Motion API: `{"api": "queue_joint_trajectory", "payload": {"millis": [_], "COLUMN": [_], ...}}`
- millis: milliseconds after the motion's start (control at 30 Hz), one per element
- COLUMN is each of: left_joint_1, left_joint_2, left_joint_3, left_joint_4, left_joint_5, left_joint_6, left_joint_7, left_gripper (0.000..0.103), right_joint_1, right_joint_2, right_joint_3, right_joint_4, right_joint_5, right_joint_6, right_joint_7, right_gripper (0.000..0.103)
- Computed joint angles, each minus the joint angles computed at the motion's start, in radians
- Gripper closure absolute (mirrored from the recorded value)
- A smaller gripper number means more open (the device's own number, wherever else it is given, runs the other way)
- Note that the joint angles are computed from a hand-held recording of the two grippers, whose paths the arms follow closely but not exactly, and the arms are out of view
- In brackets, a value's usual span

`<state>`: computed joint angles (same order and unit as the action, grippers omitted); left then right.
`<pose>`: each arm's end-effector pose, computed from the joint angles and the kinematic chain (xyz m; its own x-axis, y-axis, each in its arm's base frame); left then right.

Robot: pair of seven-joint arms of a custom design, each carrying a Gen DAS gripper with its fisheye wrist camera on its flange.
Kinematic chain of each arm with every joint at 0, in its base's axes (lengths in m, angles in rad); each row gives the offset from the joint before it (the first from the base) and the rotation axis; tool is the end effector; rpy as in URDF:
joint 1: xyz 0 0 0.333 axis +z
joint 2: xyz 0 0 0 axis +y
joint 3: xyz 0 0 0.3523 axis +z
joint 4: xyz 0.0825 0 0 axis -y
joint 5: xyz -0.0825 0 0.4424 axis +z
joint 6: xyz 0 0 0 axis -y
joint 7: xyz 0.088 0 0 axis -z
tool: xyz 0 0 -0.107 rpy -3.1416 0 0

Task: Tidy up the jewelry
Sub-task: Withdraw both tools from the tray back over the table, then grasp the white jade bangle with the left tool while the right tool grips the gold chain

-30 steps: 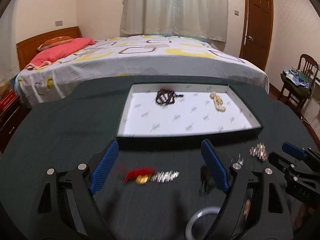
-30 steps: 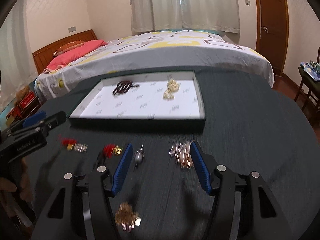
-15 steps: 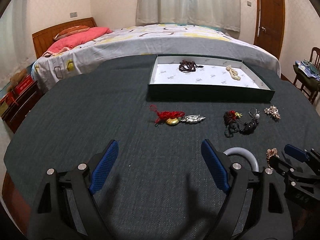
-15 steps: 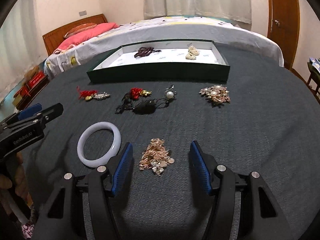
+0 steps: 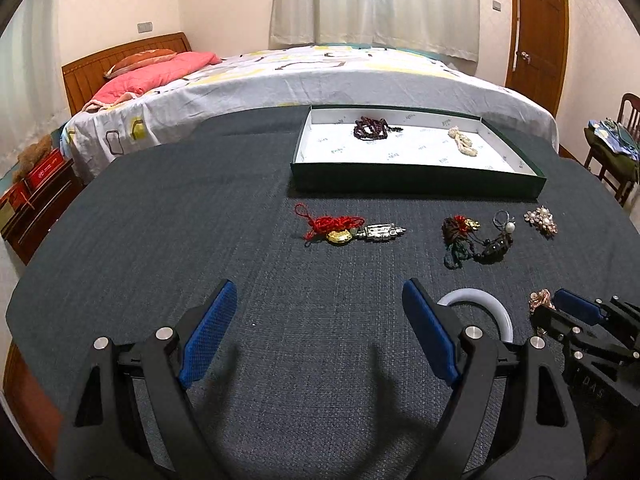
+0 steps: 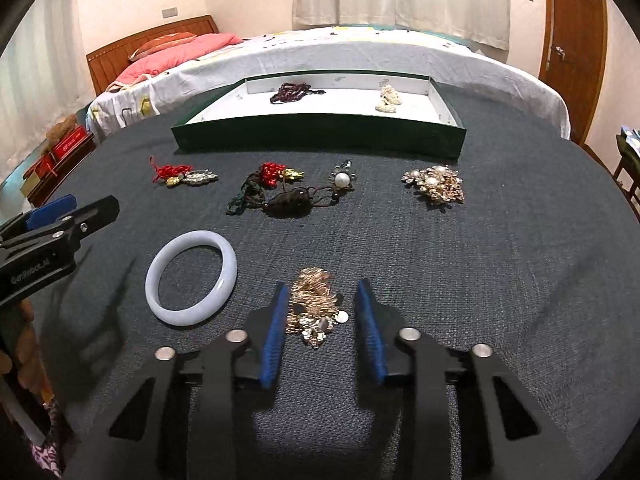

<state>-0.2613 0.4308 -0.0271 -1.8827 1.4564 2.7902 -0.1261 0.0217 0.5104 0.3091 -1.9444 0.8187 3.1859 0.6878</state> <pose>0.6621 -0.2425 0.2963 0.1343 -0.9897 -0.0502 -0.6674 -0.0529 -0.7428 0.6910 0.1463 0.2756 0.3133 -0.9462 -0.0815 -0.7186 -0.1801 -0.6717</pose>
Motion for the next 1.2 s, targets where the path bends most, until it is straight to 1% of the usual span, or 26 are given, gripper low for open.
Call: {"api": "queue_joint_trajectory", "payload": {"millis": [33, 133, 167, 367, 433, 600, 667, 800, 833, 867, 967, 1100, 1200], "left_joint_1": [0.001, 0.002, 0.002, 0.000, -0.002, -0.005, -0.005, -0.014, -0.015, -0.016, -0.016, -0.020, -0.026], "left_joint_2": [0.001, 0.002, 0.002, 0.007, 0.006, 0.010, 0.013, 0.020, 0.022, 0.025, 0.038, 0.066, 0.090], "left_joint_3": [0.000, -0.001, -0.001, 0.000, 0.001, -0.001, -0.001, -0.002, -0.003, -0.004, -0.003, -0.011, -0.016], "left_joint_4": [0.000, 0.000, 0.000, 0.004, 0.003, 0.007, 0.010, 0.020, 0.023, 0.026, 0.038, 0.059, 0.072], "left_joint_5": [-0.002, -0.009, -0.010, -0.018, -0.013, -0.011, -0.011, 0.001, 0.000, -0.002, -0.011, -0.087, -0.172], "left_joint_6": [0.002, 0.005, 0.007, 0.019, 0.025, 0.043, 0.063, 0.088, 0.095, 0.108, 0.150, 0.187, 0.186], "left_joint_7": [0.002, 0.009, 0.011, 0.019, 0.016, 0.023, 0.023, 0.029, 0.033, 0.035, 0.037, 0.118, 0.212], "left_gripper": [0.020, 0.020, 0.020, 0.020, 0.020, 0.020, 0.020, 0.020, 0.018, 0.016, 0.016, 0.015, 0.014], "right_joint_1": [-0.002, -0.028, -0.034, -0.023, -0.022, -0.049, -0.053, -0.093, -0.098, -0.113, -0.159, -0.210, -0.234], "right_joint_2": [0.000, 0.000, 0.000, -0.007, -0.008, -0.012, -0.013, -0.014, -0.015, -0.014, -0.013, -0.006, -0.003], "right_joint_3": [0.004, 0.031, 0.035, 0.020, 0.020, 0.042, 0.042, 0.075, 0.078, 0.092, 0.132, 0.179, 0.199], "right_joint_4": [0.000, 0.002, 0.003, 0.007, 0.008, 0.007, 0.008, 0.007, 0.006, 0.005, 0.003, 0.003, 0.003], "right_joint_5": [-0.002, 0.006, 0.013, 0.051, 0.063, 0.099, 0.108, 0.141, 0.146, 0.155, 0.177, 0.191, 0.194], "right_joint_6": [-0.004, -0.018, -0.026, -0.043, -0.038, -0.017, -0.014, 0.002, 0.006, 0.014, 0.028, 0.044, 0.045], "right_joint_7": [-0.003, -0.025, -0.030, -0.049, -0.060, -0.091, -0.095, -0.121, -0.124, -0.133, -0.157, -0.173, -0.175], "right_gripper": [0.081, 0.088, 0.088, 0.089, 0.091, 0.092, 0.092, 0.092, 0.092, 0.092, 0.092, 0.092, 0.092]}}
